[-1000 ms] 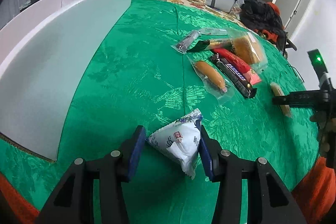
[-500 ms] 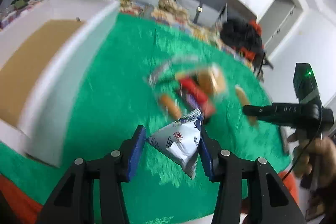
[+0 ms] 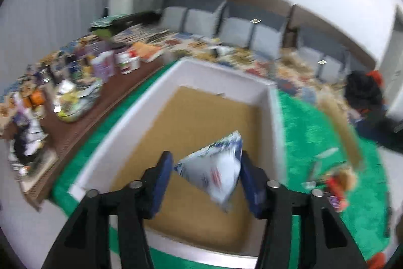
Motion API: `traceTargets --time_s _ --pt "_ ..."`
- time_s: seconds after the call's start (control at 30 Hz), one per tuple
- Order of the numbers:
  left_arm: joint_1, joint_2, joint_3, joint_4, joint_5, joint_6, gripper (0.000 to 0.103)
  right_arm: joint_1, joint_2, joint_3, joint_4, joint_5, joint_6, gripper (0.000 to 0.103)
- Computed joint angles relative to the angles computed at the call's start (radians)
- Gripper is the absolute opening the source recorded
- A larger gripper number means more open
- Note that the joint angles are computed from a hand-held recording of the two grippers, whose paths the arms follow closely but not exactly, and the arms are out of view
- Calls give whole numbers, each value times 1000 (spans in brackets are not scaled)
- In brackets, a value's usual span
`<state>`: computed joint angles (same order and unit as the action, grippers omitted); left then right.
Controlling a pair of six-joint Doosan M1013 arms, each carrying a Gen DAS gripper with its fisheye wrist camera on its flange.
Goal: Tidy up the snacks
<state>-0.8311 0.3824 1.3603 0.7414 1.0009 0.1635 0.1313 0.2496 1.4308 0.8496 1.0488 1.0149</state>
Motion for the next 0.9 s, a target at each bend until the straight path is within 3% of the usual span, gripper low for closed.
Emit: traceTargets --time_s 0.07,0.13,0.3,0.33,0.43,0.5,0.57,0.63,0.7,0.8,0.9 --pt "11 6 16 -19 39 -8 83 7 -2 3 14 -24 -1 67" --pt "7 3 42 -21 47 -40 83 -3 -18 26 29 -57 -31 71" --pt "-30 -8 70 -41 -65 -69 83 -76 -77 144 -49 -194 -81 74" --pt "-47 -4 65 -54 -118 -54 83 -104 -92 185 -88 -241 -83 75" --pt "-87 27 26 -117 -246 42 88 -181 -126 326 -356 -435 52 75" --pt "-112 70 -26 -174 -285 130 101 -226 -127 380 -562 -494 211 75" --pt "-132 142 -97 -272 -305 246 103 -280 -116 421 -741 -519 383 75" --pt "-137 234 -198 -372 -231 362 103 -321 -102 437 -826 -533 479 75" --pt "-139 305 -270 -391 -161 395 102 -341 -83 440 -896 -541 543 75" --pt "-138 393 -364 -352 -62 408 96 -365 -56 431 -827 -575 485 76" --pt "-135 444 -429 -250 4 372 96 -370 -15 393 -840 -600 492 83"
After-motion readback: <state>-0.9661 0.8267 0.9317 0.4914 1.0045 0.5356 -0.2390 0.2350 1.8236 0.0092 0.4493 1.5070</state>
